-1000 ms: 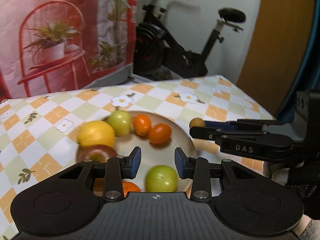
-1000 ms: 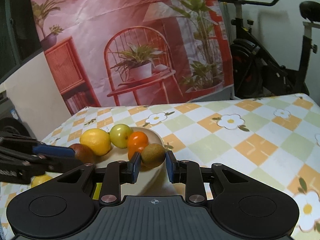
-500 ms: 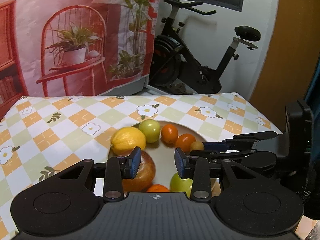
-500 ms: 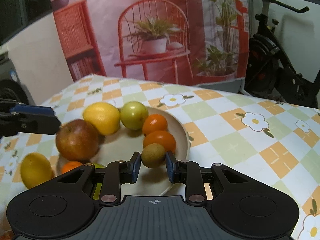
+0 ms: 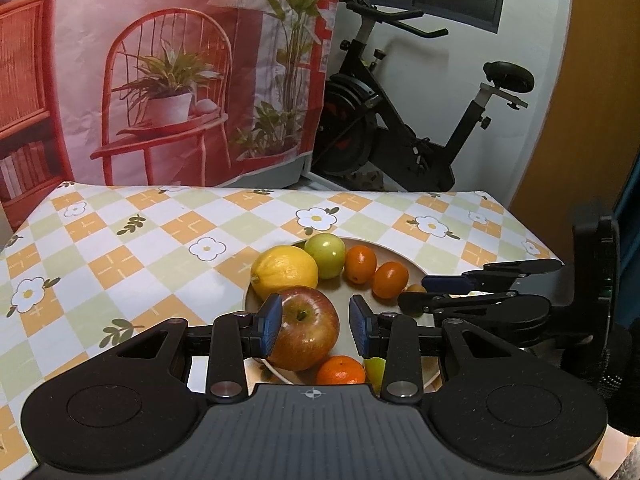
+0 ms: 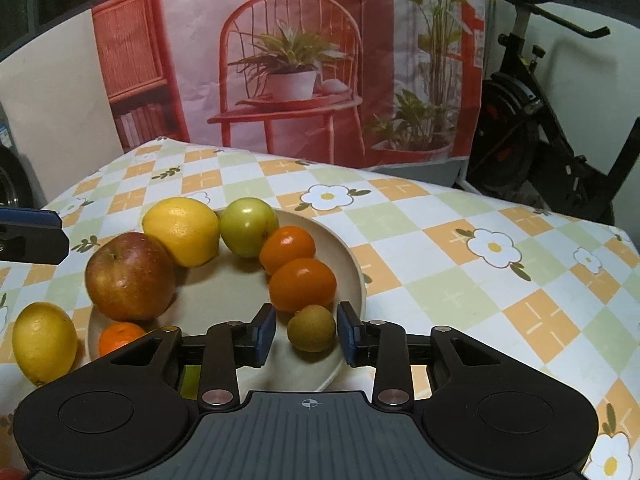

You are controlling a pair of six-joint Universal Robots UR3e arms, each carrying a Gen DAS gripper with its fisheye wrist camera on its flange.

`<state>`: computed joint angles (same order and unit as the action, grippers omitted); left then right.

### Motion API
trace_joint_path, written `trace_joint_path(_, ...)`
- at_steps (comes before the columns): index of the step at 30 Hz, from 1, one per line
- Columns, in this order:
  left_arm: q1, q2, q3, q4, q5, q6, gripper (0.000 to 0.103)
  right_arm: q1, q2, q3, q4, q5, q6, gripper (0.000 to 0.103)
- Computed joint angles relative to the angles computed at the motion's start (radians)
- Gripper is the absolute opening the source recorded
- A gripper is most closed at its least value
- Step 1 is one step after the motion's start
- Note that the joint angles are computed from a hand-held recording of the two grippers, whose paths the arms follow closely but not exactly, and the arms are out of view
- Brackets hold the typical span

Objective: Organize fruits
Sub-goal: 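Carry the tangerine and small brown fruit onto the plate and open both grippers, then withdraw both tools from the plate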

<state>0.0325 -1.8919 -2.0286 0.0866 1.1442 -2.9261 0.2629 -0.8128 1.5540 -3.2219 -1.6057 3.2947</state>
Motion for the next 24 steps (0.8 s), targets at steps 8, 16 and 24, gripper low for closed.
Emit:
trace_joint_path(8,0.029,0.055,-0.066,0.002,-0.020,0.005,0.039,0.004,-0.104,0.192,-0.143,-0.014,0.070,0.033)
trace_joint_path(16,0.068,0.157,-0.172,-0.004,-0.053,0.022,0.039,0.040,-0.206,0.420,-0.332,-0.043,0.181,0.033)
trace_joint_path(24,0.094,0.242,-0.286,0.002,-0.078,0.050,0.039,0.124,-0.254,0.558,-0.425,-0.114,0.287,0.033)
